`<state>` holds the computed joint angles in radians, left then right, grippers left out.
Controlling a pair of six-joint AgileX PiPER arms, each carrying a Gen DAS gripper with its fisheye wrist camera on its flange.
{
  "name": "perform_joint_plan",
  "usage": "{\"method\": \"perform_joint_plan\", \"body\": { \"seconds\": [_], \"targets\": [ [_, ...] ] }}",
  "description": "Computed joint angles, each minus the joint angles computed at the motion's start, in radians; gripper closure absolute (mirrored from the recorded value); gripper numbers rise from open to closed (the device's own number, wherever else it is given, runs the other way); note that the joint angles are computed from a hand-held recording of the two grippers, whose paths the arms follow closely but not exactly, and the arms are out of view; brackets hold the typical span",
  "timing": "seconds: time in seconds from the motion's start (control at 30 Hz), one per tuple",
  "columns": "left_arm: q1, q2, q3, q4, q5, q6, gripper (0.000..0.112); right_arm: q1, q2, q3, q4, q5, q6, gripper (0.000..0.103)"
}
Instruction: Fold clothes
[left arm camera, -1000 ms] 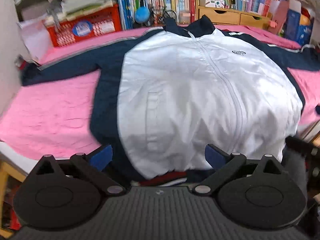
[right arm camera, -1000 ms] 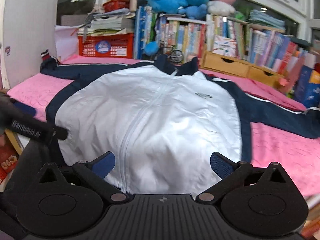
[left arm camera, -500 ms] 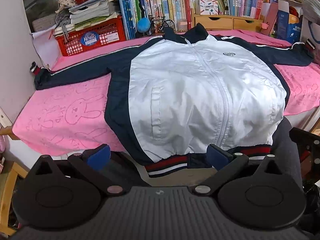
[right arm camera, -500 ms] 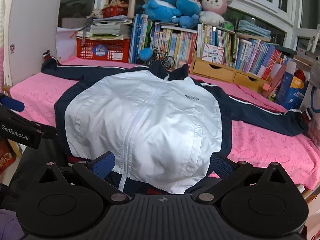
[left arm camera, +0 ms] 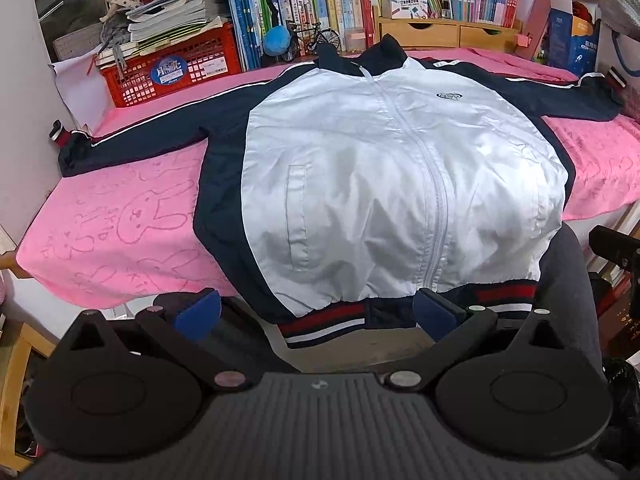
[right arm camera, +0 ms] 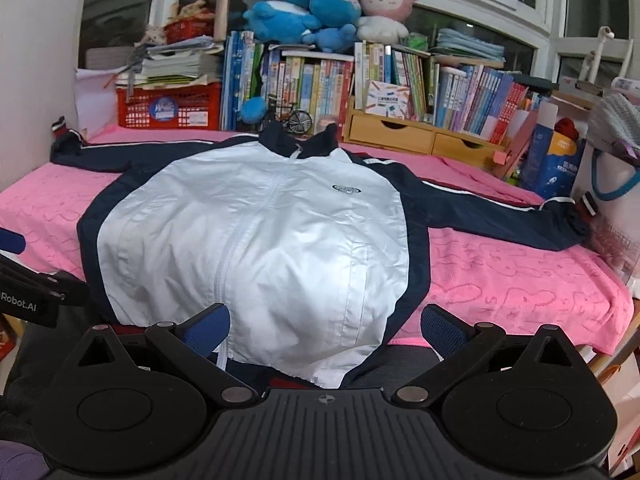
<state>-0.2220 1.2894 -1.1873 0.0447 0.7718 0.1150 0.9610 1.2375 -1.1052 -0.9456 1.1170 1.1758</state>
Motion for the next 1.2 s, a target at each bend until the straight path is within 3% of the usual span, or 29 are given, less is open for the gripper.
{"method": "perform_joint_plan", "body": {
  "seconds": [0.27,0.47,0.57,0.8,0.93,1.07,1.13,1.2],
  "targets": [
    [-0.009,0.011,0.011,-0.001,-0.007,-0.007,0.009,-0.011,-0.007,0.041,0.051,-0.042,0.005,0.000],
    [-0.009,0.076,0.011,-0.029,-0.060,0.023,0.009,-0.032,-0.076,0.223,0.090,-0.193,0.071,0.000],
    [0.007,0.144,-0.044,-0.080,-0.068,0.068,0.009,-0.110,-0.107,0.272,0.055,-0.274,0.090,0.000],
    [0.038,0.341,-0.279,-0.125,-0.017,0.046,0.009,-0.457,-0.106,0.267,0.012,-0.423,0.060,0.000],
    [0.034,0.429,-0.390,-0.061,0.011,-0.015,0.009,-0.750,-0.043,0.210,-0.030,-0.568,0.086,0.000],
    [0.032,0.522,-0.521,-0.020,0.067,-0.062,0.009,-1.073,0.127,0.092,-0.119,-0.774,0.254,0.000],
    [0.035,0.564,-0.586,-0.018,0.094,-0.072,0.009,-1.181,0.251,-0.012,-0.233,-0.817,0.408,0.000],
    [0.023,0.602,-0.648,0.022,0.118,-0.106,0.009,-1.244,0.391,-0.162,-0.274,-0.789,0.439,0.000]
  ]
}}
